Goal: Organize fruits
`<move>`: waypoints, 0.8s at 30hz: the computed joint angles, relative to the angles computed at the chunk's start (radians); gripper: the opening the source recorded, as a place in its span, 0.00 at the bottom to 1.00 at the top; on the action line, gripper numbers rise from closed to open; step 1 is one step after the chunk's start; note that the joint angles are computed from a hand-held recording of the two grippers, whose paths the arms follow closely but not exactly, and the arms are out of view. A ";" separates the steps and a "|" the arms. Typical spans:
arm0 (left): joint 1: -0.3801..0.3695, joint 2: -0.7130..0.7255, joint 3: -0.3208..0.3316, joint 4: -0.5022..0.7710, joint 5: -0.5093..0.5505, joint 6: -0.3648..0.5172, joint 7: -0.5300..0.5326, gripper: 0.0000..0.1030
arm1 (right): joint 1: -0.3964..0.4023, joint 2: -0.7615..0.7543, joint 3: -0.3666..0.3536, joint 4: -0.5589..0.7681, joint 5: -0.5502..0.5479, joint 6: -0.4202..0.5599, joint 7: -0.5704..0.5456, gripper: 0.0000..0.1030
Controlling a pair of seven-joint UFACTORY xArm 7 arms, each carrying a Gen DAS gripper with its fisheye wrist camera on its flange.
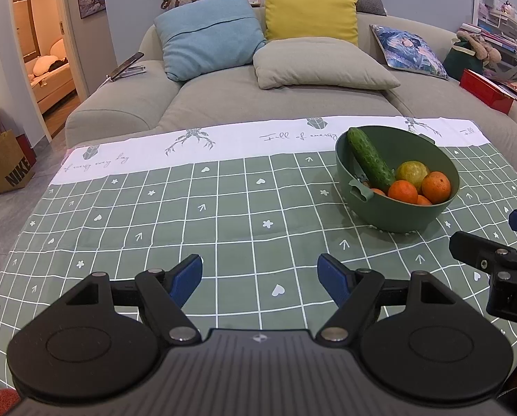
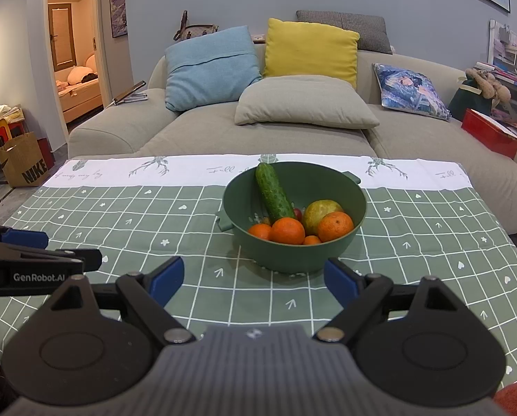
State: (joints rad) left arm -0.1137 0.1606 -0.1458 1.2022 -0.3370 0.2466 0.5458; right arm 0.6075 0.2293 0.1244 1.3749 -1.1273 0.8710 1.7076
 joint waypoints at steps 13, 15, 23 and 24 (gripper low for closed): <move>-0.002 0.001 0.004 0.006 0.017 0.014 -0.022 0.86 | 0.000 0.000 0.000 -0.001 0.000 0.000 0.001 0.82; -0.002 0.001 0.005 0.006 0.018 0.014 -0.023 0.86 | 0.000 -0.001 0.000 -0.001 0.001 -0.001 0.000 0.82; -0.002 0.000 0.006 0.006 0.018 0.016 -0.025 0.86 | -0.001 -0.001 0.000 -0.001 0.000 -0.001 0.001 0.82; -0.002 0.000 0.006 0.006 0.018 0.016 -0.025 0.86 | -0.001 -0.001 0.000 -0.001 -0.001 -0.001 0.001 0.82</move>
State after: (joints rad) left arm -0.1158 0.1611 -0.1401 1.2080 -0.3189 0.2627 0.5208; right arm 0.6069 0.2285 0.1243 1.3740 -1.1279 0.8703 1.7088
